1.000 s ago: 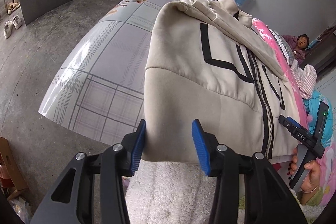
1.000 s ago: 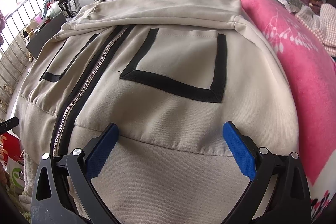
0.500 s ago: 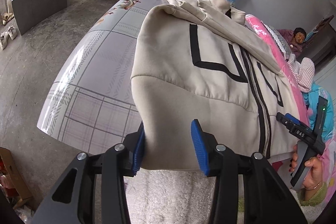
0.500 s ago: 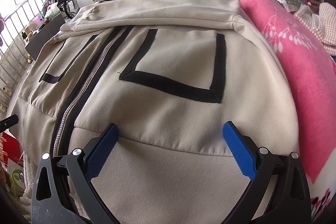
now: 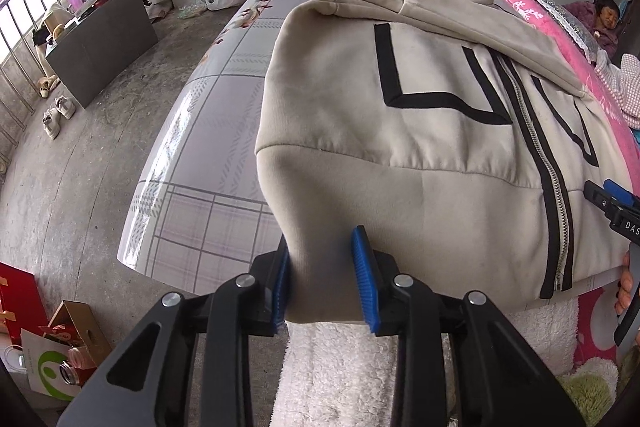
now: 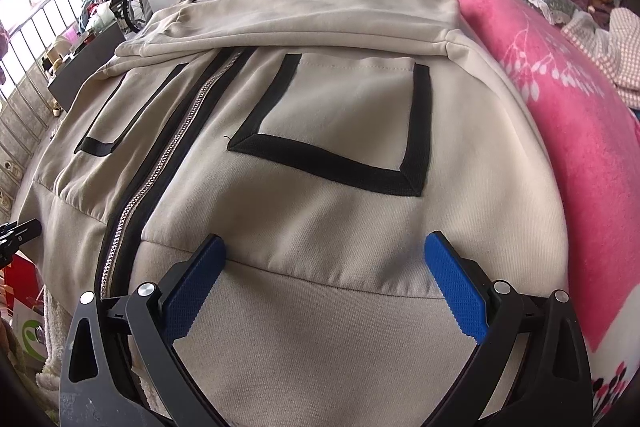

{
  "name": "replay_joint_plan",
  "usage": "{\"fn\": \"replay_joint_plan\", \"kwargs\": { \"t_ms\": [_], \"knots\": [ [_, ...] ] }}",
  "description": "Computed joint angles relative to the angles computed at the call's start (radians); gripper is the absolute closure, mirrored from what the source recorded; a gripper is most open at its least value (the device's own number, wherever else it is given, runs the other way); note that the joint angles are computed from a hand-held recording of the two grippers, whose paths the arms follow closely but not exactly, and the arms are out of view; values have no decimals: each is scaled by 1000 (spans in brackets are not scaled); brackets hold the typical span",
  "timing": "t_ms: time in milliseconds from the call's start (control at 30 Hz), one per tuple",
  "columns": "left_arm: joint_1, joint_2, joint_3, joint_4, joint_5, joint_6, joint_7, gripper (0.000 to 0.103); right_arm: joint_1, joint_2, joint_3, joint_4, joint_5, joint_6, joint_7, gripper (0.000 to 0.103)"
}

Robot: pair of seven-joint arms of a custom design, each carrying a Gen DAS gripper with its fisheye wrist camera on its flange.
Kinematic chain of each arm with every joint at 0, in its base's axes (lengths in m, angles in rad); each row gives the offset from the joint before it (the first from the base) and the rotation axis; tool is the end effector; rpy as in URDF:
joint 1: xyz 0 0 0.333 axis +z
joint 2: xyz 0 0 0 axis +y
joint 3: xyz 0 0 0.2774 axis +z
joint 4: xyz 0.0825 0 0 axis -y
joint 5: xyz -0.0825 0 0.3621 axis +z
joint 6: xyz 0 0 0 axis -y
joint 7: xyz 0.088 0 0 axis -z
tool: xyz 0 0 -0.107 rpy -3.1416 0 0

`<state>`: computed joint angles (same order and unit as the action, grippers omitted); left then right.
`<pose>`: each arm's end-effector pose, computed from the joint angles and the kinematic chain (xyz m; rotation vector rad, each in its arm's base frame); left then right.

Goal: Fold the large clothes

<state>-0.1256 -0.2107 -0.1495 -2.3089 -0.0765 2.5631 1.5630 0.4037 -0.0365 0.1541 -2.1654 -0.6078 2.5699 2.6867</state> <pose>0.4848 -0.1378 0.4532 -1.7730 2.2069 -0.5551 0.4589 0.2977 0.4295 -1.7591 1.9693 -0.5663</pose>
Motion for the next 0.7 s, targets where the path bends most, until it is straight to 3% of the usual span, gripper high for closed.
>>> {"fn": "replay_joint_plan", "kwargs": {
  "t_ms": [133,300,467,600,700],
  "knots": [
    [1,-6,0,-6,4,1,-4,74,6,3,3,18,23,-37,-29,8],
    [1,-8,1,-5,2,-5,-3,74,39,11,27,74,-18,-172,-49,8],
    [0,-3,0,3,5,-13,-3,74,65,25,31,80,5,-183,-108,8],
    [0,0,0,8,6,-17,-1,74,58,5,16,40,51,-121,-92,8],
    [0,1,0,8,3,-17,-1,74,56,9,18,44,64,-122,-108,8]
  ]
}}
